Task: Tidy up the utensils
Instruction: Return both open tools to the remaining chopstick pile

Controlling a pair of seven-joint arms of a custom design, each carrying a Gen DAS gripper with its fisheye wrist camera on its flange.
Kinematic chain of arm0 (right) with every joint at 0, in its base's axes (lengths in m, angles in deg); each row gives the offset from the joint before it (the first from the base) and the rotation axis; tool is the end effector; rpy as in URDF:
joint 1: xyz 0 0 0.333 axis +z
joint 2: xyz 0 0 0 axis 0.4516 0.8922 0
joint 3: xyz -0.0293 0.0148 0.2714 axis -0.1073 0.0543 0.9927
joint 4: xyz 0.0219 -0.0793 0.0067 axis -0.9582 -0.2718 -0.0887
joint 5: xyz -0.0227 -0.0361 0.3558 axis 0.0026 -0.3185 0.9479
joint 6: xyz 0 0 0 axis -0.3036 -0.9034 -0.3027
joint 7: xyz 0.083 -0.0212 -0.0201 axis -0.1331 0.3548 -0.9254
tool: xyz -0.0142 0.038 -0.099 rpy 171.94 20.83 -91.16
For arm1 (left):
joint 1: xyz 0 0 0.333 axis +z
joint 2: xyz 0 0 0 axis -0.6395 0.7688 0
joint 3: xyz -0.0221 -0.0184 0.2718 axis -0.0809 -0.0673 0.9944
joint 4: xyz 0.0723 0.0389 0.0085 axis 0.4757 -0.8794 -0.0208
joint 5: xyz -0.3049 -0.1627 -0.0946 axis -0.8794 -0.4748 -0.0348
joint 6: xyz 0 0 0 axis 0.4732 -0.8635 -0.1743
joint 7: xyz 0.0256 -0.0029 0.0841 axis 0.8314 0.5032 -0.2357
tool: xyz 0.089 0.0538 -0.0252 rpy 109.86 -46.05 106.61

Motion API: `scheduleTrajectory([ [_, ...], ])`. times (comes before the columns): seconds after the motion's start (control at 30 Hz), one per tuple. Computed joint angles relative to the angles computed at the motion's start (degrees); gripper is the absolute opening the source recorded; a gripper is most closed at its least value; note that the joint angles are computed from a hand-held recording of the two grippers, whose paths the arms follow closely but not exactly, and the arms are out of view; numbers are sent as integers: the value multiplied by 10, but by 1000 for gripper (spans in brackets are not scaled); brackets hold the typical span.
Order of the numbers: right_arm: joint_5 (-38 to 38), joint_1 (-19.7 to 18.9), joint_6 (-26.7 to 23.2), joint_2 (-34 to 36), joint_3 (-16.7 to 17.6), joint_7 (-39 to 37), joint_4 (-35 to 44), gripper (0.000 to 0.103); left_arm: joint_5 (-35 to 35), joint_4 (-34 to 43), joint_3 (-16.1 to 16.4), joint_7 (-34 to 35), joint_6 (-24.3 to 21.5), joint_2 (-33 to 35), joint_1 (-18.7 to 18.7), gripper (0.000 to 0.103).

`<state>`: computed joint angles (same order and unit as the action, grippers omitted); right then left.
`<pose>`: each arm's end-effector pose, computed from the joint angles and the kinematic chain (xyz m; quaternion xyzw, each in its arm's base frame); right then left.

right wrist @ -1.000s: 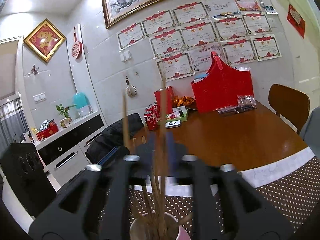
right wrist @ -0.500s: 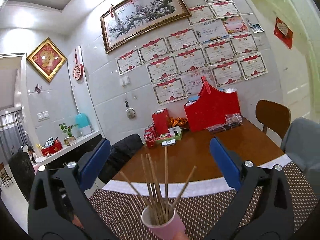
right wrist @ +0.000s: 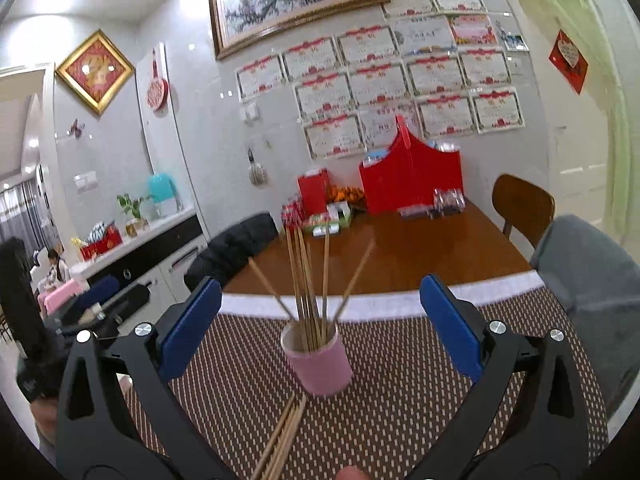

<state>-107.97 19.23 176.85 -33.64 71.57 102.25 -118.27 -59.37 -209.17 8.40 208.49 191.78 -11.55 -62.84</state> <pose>0.3517 0.1963 0.5908 -0.4711 0.6467 -0.3780 0.4659 0.4542 -0.1431 0.6041 -0.4189 0.6865 -0.5200 0.2878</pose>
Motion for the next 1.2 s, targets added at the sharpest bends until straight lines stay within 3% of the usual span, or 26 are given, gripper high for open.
scheduleTrajectory([
  [0.1, 22, 35, -22, -1, -10, -17, -19, 97, 15, -30, -3, -12, -3, -20, 7, 99],
  [0.3, 55, 80, -55, 2, -15, -19, -53, 97, 102, -82, -9, -105, -23, -42, 34, 99],
  [0.57, 104, 157, -81, 40, -52, -56, -85, 97, 218, -149, -10, -206, -101, -54, 66, 99],
  [0.8, 127, 182, -85, 64, -69, -74, -97, 97, 315, -172, -34, -264, -156, -26, 91, 99],
  [1.03, 142, 194, -90, 72, -81, -90, -109, 97, 450, -164, -83, -368, -159, 36, 128, 99],
  [1.13, 147, 200, -92, 71, -85, -101, -116, 97, 494, -151, -85, -404, -168, 58, 135, 99],
  [1.2, 152, 203, -96, 74, -86, -109, -116, 97, 465, -152, -69, -380, -167, 63, 121, 99],
])
